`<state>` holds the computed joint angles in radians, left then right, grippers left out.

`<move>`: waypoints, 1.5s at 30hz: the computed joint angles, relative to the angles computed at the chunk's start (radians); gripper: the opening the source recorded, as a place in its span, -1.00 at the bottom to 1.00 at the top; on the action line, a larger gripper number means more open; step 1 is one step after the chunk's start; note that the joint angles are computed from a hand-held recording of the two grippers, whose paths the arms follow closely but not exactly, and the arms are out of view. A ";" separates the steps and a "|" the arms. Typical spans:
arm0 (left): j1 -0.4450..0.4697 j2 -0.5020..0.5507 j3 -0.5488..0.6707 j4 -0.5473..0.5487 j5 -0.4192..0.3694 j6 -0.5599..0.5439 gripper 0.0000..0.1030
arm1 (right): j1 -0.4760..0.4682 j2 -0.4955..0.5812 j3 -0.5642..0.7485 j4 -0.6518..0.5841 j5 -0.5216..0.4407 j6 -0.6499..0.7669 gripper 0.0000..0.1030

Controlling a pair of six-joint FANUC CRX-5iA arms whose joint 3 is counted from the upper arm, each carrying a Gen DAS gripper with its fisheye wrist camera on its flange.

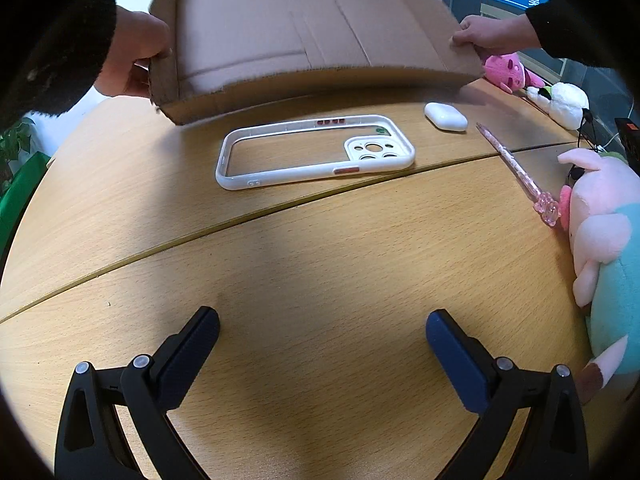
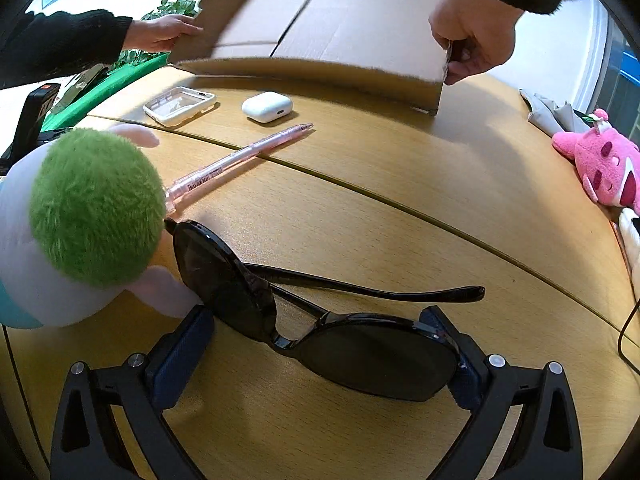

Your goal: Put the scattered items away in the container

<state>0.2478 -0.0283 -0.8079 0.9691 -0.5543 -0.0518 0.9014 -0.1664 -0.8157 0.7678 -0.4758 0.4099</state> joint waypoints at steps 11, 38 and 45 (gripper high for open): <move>0.000 0.000 0.001 -0.001 -0.001 0.001 1.00 | -0.004 -0.002 -0.004 -0.002 0.003 0.004 1.00; -0.029 -0.015 -0.022 0.015 0.054 0.051 1.00 | 0.047 -0.004 0.057 -0.144 -0.118 0.072 1.00; 0.045 -0.135 0.059 -0.349 -0.125 0.427 0.99 | 0.141 -0.191 0.092 -0.375 -0.378 -0.052 0.99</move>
<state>0.2925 -0.1632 -0.7492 0.6201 -0.6793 0.3752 1.0428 -0.3575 -0.7232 0.3932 -0.8535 0.3583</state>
